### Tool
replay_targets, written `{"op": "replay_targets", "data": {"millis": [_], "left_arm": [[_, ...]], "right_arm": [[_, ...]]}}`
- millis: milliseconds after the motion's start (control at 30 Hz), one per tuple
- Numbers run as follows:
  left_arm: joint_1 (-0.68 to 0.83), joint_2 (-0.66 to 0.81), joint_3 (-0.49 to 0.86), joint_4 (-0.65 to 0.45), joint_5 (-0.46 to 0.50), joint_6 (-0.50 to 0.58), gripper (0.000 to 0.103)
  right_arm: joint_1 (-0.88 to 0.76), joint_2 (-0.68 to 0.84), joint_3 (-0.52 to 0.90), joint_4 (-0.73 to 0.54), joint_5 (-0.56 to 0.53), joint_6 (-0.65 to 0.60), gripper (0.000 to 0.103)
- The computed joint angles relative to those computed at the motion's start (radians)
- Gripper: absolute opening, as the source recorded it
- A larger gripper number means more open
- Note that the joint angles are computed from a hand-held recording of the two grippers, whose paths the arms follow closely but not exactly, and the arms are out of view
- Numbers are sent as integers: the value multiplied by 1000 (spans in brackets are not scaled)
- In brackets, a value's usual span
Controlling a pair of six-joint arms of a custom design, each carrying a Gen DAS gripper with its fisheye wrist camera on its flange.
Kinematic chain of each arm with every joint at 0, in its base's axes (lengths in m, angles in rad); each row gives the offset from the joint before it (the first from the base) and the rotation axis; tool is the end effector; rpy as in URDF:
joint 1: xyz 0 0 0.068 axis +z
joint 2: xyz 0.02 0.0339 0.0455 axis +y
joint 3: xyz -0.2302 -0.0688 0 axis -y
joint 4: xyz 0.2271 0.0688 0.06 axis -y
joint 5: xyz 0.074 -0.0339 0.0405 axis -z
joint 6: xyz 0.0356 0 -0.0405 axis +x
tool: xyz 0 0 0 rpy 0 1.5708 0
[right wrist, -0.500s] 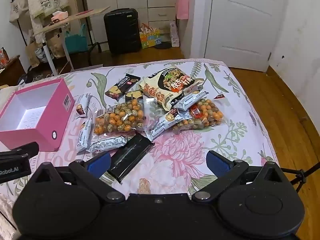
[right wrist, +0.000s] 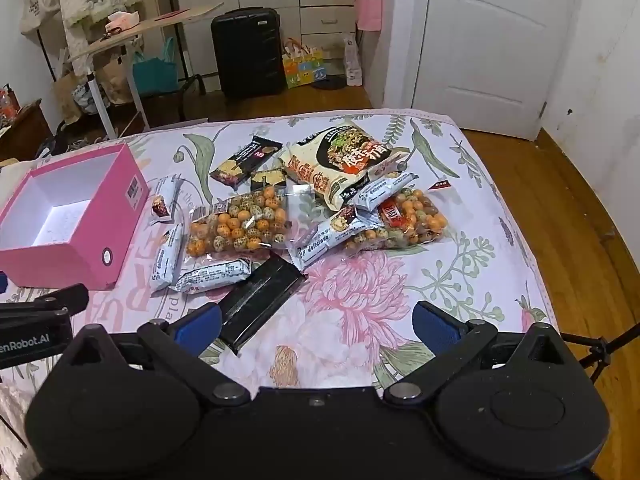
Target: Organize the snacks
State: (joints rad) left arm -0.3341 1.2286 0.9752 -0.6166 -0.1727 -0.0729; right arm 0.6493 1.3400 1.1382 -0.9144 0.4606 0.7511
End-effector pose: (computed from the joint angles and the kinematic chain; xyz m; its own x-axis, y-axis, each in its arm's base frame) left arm 0.2363 -0.0755 0.2481 -0.7361 0.1795 -0.6527 0.1652 0.9827 0.0840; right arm 0.2074 0.1376 0.2557 -0.7866 0.1704 -0.5935 0.2061 0.9785 0.0078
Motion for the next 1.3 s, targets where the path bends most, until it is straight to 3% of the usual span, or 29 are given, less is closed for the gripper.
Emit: {"op": "replay_targets", "data": {"millis": [1300], "left_arm": [[-40,22,-4,10,-8,-34,103]], "right_arm": [[6,-39,-37,-1,14,-7,103]]}}
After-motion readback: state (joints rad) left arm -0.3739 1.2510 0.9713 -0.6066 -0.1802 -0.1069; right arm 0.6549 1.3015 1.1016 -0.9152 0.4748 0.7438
